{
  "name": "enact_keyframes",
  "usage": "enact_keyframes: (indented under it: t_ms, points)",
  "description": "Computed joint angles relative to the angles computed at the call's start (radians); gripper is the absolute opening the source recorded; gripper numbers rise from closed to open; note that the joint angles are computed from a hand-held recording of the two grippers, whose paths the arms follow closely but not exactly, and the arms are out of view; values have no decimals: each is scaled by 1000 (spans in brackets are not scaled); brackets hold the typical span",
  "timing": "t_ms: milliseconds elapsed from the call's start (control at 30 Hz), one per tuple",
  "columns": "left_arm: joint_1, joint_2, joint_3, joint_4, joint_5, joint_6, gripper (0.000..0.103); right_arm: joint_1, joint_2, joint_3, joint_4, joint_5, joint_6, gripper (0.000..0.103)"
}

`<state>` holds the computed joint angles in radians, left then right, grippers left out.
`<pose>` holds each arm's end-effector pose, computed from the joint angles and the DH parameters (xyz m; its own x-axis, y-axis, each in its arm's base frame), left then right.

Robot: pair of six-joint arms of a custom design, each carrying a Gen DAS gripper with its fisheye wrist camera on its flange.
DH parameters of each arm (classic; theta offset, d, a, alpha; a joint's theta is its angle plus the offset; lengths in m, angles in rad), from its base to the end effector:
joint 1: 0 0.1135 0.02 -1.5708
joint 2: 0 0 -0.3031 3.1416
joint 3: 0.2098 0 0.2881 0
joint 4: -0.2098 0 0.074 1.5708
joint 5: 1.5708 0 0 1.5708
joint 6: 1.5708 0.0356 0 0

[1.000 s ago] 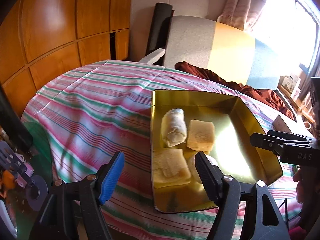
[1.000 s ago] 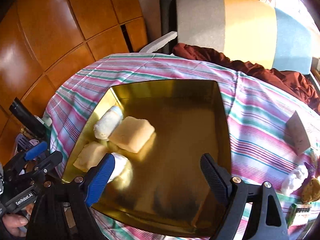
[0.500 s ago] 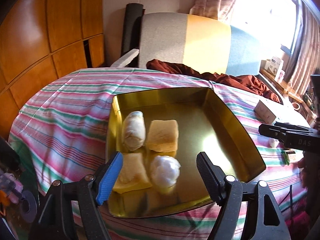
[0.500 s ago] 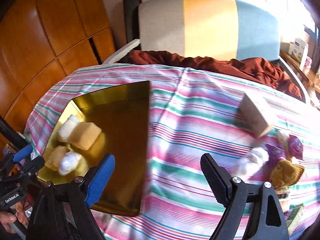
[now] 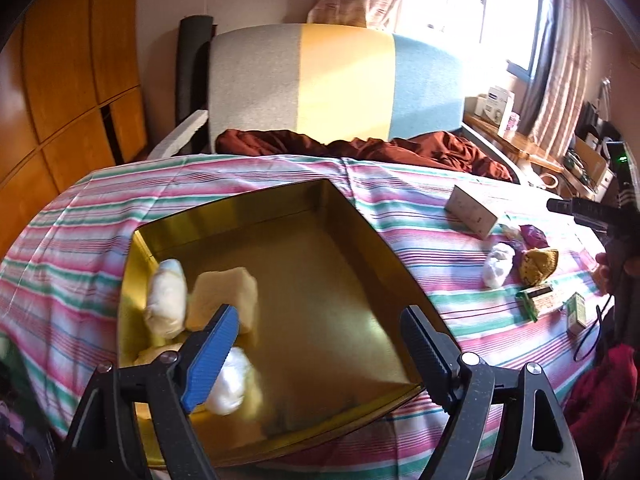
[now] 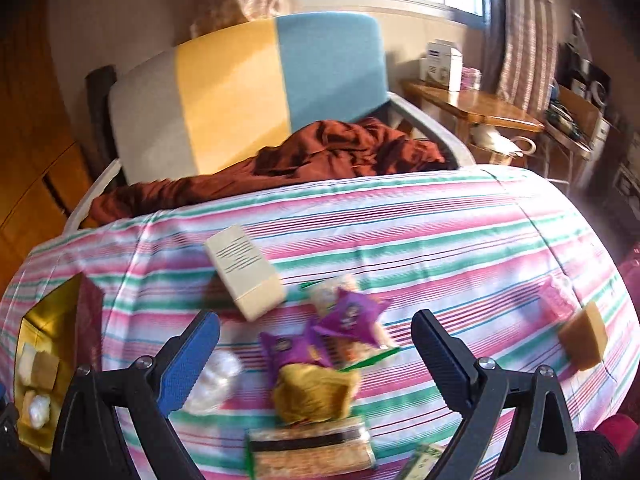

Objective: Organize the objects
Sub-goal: 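Withdraw both tools from the tray toward the remaining items, then grasp the cream paper box with the left gripper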

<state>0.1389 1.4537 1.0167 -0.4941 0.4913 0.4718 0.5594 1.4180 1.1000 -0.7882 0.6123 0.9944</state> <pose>0.3274 0.0288 0.2651 -0.6365 0.3157 -0.7038 0.5008 0.8630 -0.0658 0.2706 0.1453 0.2898 -0.5941 0.4376 -0.6750 0.5176 0.8503 0.0956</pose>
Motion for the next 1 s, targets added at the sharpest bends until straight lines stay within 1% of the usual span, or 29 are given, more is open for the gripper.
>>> enact_keyframes:
  t_ms: [100, 167, 200, 300, 367, 433, 633, 800, 867, 933, 1000]
  points:
    - [-54, 1, 9, -17, -7, -15, 84, -69, -109, -142, 44, 3, 100, 98]
    - [-99, 1, 14, -16, -23, -21, 84, -133, -177, -219, 63, -65, 196, 98]
    - [-123, 1, 16, -15, -31, -28, 84, -155, -221, -255, 88, -78, 231, 98]
    - [-201, 17, 38, -23, -48, -61, 84, -209, -311, -329, 133, -124, 286, 98]
    - [-251, 44, 63, -35, -56, -95, 84, -237, -341, -366, 166, -185, 307, 98]
    - [-302, 73, 90, -48, -64, -132, 84, -253, -345, -378, 183, -218, 311, 98]
    - [-425, 170, 181, -81, -96, -194, 84, -248, -326, -373, 210, -252, 285, 98]
    - [-502, 288, 312, -141, -113, -247, 84, -242, -340, -383, 232, -258, 280, 98]
    - [-528, 343, 376, -169, -118, -272, 86, -240, -349, -390, 240, -262, 284, 98]
    - [-553, 396, 441, -187, -131, -299, 91, -249, -353, -397, 257, -275, 278, 98]
    - [-576, 451, 511, -204, -144, -326, 92, -257, -354, -401, 272, -288, 271, 98]
